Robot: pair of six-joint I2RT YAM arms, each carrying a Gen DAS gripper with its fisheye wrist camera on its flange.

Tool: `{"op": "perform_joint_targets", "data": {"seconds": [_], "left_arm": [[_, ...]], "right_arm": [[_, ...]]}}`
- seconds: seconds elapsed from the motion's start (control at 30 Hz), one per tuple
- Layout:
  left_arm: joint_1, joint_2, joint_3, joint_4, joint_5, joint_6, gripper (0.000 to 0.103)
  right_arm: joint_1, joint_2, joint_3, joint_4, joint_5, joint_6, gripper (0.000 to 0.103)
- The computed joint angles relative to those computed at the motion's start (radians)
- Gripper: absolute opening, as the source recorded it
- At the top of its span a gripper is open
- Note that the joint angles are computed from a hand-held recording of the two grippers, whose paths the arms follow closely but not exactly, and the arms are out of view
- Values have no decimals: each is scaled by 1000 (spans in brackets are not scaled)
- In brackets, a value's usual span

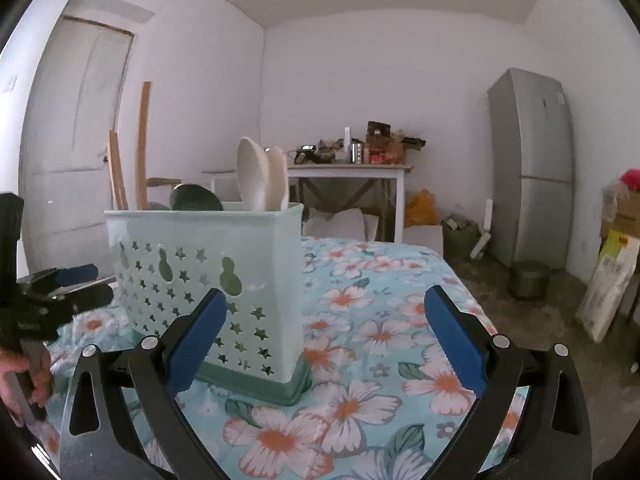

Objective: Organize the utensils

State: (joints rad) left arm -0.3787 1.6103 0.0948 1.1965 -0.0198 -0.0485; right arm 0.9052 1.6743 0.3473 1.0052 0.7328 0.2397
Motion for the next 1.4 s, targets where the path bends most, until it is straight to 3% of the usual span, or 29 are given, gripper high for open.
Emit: {"op": "perform_joint_targets", "data": {"seconds": [0.17,0.4,0.5,0.87,1.13,1.4], "left_arm": [[-64,31,12,31,-74,56,98],[-81,36,37,0,-82,81,98],[-108,35,49,-26,-128,82,98],[-242,100,46,58,-309,151,98],[-219,79,28,65,-267,122,98],[-114,90,1,131,-131,101,98]], "right_arm": [[-38,-9,7,-43,-63,40,95],[-43,-1,74,-188,-79,40,95],[-23,20,83,-174,-45,22,95],[-12,24,66,-146,-34,34,95],[19,38,56,-100,6,-7,95],[43,46,57,-88,37,-20,95]]}}
